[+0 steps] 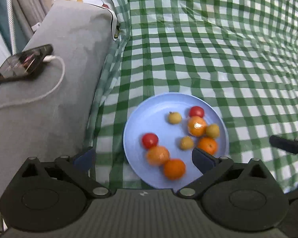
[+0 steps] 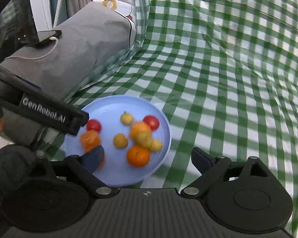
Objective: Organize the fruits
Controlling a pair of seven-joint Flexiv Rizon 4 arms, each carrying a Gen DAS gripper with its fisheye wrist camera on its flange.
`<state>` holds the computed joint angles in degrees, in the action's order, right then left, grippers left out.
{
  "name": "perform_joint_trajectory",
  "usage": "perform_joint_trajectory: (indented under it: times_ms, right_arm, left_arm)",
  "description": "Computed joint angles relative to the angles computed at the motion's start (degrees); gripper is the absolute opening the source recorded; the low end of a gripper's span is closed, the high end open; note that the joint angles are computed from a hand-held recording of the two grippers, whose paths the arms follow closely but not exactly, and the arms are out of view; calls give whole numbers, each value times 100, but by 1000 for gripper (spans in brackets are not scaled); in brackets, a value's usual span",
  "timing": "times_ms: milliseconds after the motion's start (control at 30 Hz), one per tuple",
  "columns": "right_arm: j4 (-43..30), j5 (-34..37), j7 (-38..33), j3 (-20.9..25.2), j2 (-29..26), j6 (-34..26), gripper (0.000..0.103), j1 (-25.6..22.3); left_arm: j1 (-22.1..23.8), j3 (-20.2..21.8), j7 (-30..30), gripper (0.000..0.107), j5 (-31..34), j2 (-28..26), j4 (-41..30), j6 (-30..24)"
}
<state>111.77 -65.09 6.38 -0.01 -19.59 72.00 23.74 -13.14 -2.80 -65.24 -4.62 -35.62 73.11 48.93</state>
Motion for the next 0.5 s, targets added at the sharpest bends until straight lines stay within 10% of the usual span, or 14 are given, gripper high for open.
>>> perform_joint_trajectory:
  times_ms: [500]
  right_arm:
    - [379,-357,901,665,815,-1446,100,304]
  left_arm:
    - [282,-48,308,103,-253,1511,2219,1171]
